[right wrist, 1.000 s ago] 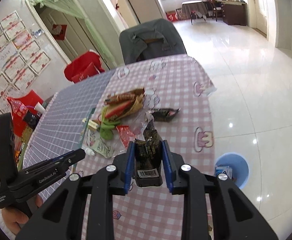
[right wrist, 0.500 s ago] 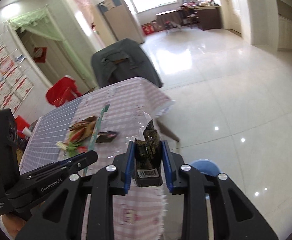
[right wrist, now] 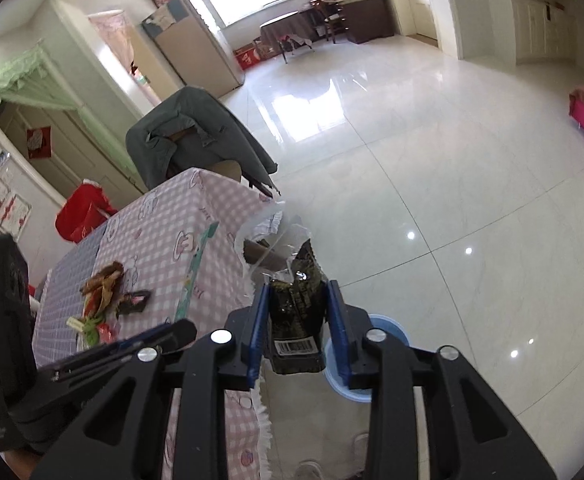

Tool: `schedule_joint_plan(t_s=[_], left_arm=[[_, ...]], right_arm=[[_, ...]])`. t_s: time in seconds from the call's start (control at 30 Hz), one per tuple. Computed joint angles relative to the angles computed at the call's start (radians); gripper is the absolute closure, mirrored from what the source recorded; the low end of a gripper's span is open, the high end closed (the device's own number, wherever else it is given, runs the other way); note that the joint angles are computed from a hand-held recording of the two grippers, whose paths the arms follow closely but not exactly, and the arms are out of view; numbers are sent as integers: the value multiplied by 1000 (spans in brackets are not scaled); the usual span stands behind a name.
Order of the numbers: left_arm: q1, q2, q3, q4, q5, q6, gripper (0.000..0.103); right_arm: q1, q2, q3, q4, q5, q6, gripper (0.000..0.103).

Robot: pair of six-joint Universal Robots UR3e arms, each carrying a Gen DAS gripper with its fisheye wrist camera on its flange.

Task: Collect trash
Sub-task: 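Carry the teal stick and black bag over the blue bucket with both tools, then open the right tool then the left tool above the blue bucket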

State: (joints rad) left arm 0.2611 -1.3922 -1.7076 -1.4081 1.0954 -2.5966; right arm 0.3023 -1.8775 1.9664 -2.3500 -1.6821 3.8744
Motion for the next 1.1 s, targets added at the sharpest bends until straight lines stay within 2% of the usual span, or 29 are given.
schedule_joint_plan(t_s=[0.07, 0.13, 0.27, 0.7, 0.9, 0.93, 0.97, 1.03, 1.1], left_arm=[[-22, -33, 4, 32, 15, -20, 76], [-41, -52, 9, 43, 30, -36, 76], [-64, -88, 13, 67, 49, -50, 76], [-138, -136, 0, 96, 64, -65, 76], [-151, -132, -17, 118, 31, -79, 75], [-154, -123, -30, 146, 34, -98, 65], [-160, -121, -40, 174, 45, -118, 30], [-155, -97, -74, 240, 51, -130, 28], [-145, -101, -53, 195, 49, -103, 28]], right_arm=[[-57, -13, 34, -15, 66, -6, 58], [-68, -16, 44, -8, 70, -9, 51], [-77, -19, 50, 8, 84, -9, 49], [-40, -48, 39, 82, -5, 44, 42], [-52, -97, 60, 101, -10, 66, 38], [-50, -98, 60, 101, -14, 71, 38], [-49, -104, 63, 103, -17, 77, 38], [-49, -126, 74, 99, -28, 100, 34], [-44, -126, 67, 108, -33, 105, 34]])
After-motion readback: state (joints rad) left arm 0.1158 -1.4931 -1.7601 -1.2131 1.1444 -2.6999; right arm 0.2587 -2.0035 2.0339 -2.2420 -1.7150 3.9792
